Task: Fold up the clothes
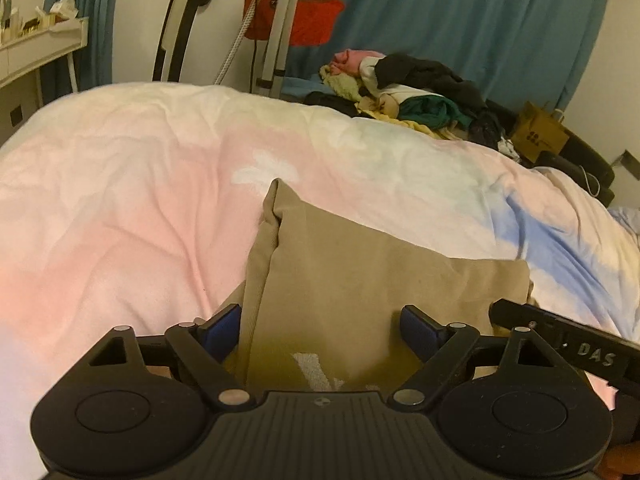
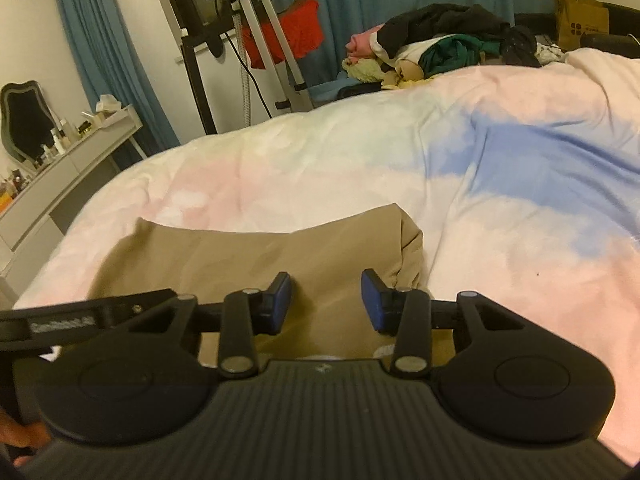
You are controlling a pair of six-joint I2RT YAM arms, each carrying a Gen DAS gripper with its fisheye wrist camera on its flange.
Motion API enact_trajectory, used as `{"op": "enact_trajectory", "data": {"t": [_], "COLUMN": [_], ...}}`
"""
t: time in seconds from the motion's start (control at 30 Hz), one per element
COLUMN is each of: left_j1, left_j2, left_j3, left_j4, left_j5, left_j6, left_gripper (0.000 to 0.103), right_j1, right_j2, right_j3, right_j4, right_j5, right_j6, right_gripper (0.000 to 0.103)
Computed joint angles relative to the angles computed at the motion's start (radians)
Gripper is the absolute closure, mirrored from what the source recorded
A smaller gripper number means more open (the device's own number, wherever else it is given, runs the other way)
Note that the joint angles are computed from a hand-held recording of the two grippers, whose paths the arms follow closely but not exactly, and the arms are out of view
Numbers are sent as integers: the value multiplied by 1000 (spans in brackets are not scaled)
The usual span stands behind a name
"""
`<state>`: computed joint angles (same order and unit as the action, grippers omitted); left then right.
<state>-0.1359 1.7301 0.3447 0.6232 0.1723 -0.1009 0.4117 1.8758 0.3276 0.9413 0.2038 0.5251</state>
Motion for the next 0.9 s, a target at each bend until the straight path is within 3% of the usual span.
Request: {"op": "enact_trajectory", "data": {"t": [0.17,0.3,0.37,0.47,0.57,0.63,0.73,0.83,0.9], "left_j1": [-14,-38,-33,16,74,148,278,537,676], "left_j2": [-217,-492,-614,-630,-642,-740,-858,-914,-827], "left_j3": [-110,-202,-229,-241,-243,-234,-206,-161,-137], "left_j4": [-79,-270,-377,-423,-460,-592,-793,-1056,-1179], "left_j5": [9,-10,1,45,97,180,316,573,703], "left_j6": [41,83,88,76,73,83,119,274,408], "left_gripper": [16,16,16,15,15,15,15,14,14], "right_j1": [88,235,315,391,376,353,355,367,373], "right_j2": [-223,-426,-500,-510,-385,-299,-297,-313,-310], "right_j3": [-127,-199,-199,-192,-176,-168,-167,-165,-161], "right_j4": [-51,-207,-317,-394,-363,-312,-315,-336,-341], "right_j5": [63,185,263,323,274,231,231,240,245], "right_j6": [24,64,87,134,169,182,196,214,221], "right_gripper": [61,61,67,70,72,72,72,72,72]}}
